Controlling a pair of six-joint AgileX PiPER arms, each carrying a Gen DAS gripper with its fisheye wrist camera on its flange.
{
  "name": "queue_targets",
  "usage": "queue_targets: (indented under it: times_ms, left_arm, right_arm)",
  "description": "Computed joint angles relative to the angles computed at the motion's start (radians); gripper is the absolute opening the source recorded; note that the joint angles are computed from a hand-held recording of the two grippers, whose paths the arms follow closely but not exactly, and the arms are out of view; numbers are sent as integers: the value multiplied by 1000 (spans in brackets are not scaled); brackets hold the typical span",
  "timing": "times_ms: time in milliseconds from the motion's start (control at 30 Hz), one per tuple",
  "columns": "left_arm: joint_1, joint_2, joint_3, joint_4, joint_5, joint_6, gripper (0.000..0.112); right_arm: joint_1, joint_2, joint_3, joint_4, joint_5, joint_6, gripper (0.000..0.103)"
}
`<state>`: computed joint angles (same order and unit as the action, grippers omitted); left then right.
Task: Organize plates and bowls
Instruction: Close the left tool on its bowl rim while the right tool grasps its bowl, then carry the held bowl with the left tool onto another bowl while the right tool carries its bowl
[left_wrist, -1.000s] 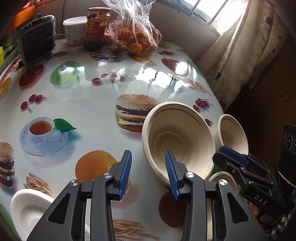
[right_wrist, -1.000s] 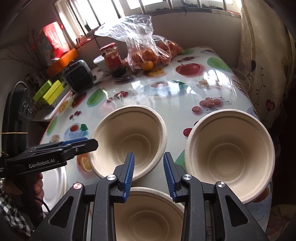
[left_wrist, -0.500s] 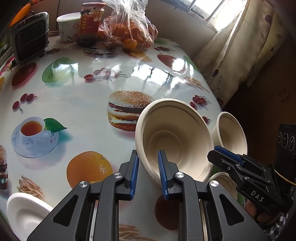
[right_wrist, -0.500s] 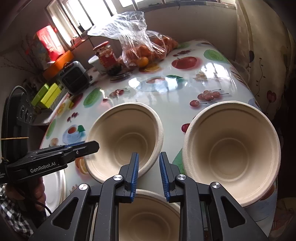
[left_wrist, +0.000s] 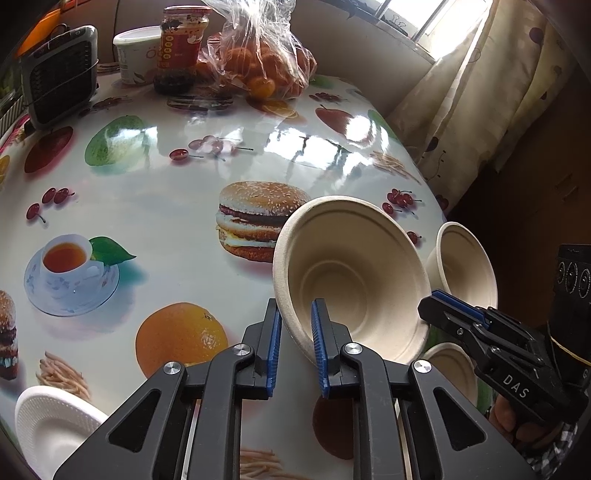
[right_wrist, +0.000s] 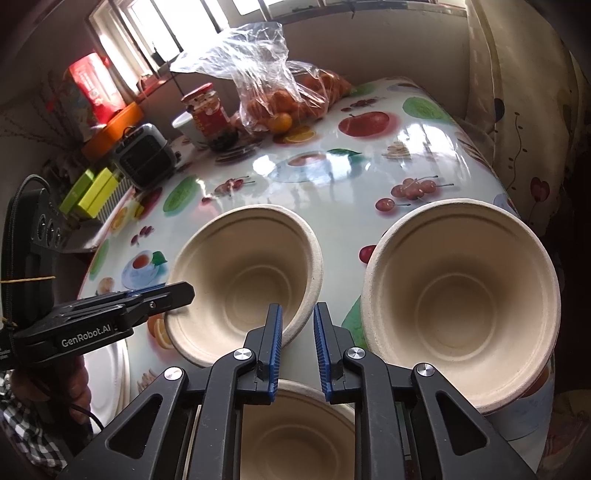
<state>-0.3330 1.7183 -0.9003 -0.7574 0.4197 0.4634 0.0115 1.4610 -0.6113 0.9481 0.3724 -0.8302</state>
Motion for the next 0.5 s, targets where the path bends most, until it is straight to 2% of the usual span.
queue_targets:
  times_ms: [500]
  left_arm:
    - [-16,-26,16,46,-30,-36,17]
  right_arm:
    - [-12,-19,18,63,2,-52,16]
